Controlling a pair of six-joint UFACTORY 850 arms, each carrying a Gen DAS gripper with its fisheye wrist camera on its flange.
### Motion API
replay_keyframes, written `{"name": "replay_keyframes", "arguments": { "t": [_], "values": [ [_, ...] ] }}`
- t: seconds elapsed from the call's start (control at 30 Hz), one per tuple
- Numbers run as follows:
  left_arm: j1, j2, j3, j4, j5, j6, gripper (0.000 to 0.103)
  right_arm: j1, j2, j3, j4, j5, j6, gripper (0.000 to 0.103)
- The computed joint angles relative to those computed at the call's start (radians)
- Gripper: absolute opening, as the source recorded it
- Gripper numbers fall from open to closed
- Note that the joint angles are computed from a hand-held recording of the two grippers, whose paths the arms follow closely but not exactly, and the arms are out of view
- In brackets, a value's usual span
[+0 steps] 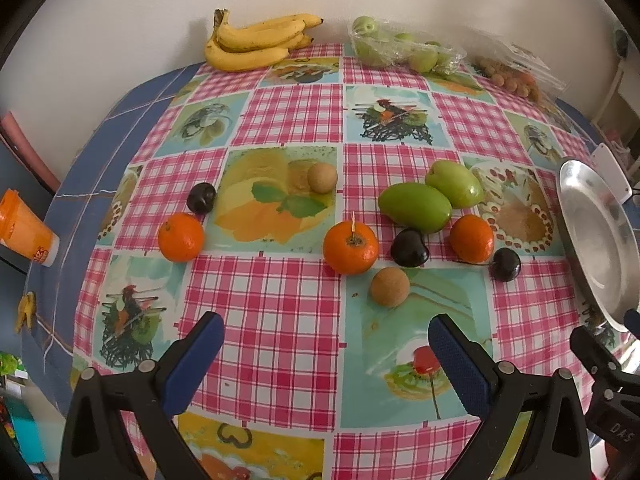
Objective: Organize fruits
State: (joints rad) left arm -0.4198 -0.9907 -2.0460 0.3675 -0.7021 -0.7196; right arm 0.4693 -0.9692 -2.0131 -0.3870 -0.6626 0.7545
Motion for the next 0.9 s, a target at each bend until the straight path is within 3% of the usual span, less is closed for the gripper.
{"name": "replay_keyframes", "arguments": {
  "t": [0.37,0.63,0.9],
  "values": [
    [0.040,0.041,0.061,-0.005,0.130,-0.090,0.103,-0.003,-0.004,-0.019,0.082,0.087,-0.066,0.103],
    [0.066,-0.007,-0.019,-0.217,0.084,0.073,0.103,-0.003,-0.050,-0.105,0.212,0.100,-0.212,0.103],
    [0.049,-0.127,-0.235,-0.216,-0.094,0.057,0.103,-0.002,-0.181,-0.330,0.328,-0.038,-0.371,0.103]
  ]
}}
